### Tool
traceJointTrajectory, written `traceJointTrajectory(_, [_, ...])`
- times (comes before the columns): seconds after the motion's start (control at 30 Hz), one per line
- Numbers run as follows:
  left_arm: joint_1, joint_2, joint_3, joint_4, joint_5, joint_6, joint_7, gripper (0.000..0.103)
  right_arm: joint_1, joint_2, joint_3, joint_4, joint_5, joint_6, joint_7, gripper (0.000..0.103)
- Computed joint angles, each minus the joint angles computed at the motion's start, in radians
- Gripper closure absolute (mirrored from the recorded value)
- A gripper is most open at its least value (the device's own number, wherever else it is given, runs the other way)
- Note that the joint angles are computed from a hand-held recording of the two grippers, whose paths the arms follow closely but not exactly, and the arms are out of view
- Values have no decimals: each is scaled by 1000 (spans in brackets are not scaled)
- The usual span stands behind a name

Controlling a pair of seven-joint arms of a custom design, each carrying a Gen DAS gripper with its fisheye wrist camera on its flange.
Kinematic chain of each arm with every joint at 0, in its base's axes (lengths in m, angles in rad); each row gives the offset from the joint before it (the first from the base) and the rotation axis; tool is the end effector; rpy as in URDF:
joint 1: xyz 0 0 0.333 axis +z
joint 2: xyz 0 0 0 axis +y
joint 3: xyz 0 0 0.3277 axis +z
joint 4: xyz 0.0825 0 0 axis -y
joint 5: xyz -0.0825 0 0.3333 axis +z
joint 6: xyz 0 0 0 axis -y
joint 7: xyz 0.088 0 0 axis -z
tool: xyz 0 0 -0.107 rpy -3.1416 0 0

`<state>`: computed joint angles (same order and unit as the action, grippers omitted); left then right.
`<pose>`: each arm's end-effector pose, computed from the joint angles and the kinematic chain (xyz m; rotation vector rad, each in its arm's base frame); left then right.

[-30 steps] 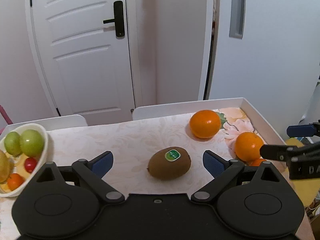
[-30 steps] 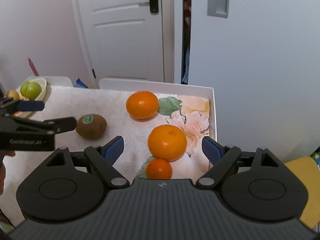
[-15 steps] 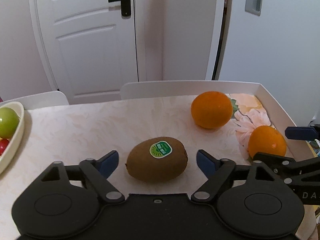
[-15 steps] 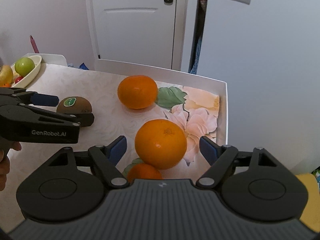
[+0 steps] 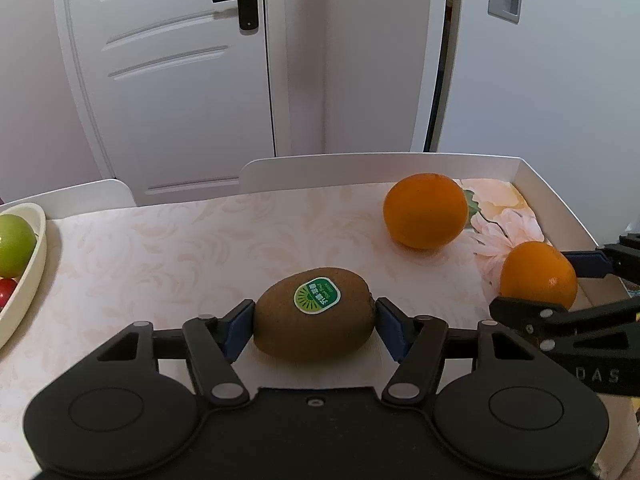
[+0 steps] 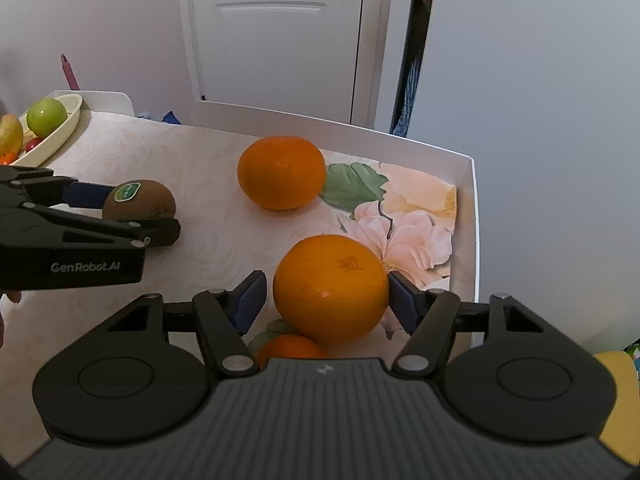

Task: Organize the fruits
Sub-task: 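Grasp the kiwi with the left tool while the right tool grasps the large orange, then carry the kiwi and large orange into the bowl and release both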

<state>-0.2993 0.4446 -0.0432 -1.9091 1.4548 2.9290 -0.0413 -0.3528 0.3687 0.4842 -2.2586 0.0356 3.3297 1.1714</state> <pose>0.5473 -0.2593 0.3365 -1.6885 1.8403 -0.7359 0.5644 0.0508 0.3557 -2.0774 1.3779 -0.6446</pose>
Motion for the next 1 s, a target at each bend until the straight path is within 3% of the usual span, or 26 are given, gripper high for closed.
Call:
traceJointTrajectory(0.3, [8, -25, -4, -31, 15, -8, -11, 35, 70, -23, -66, -12, 16, 3, -2, 29])
traceJointTrajectory(0.7, [78, -139, -42, -132, 156, -9, -156, 35, 10, -77, 33, -64, -54, 29, 83, 29])
traceJointTrajectory(1.0, [160, -279, -70, -238, 206, -10, -211, 35, 33, -150, 68, -86, -133, 26, 193, 29])
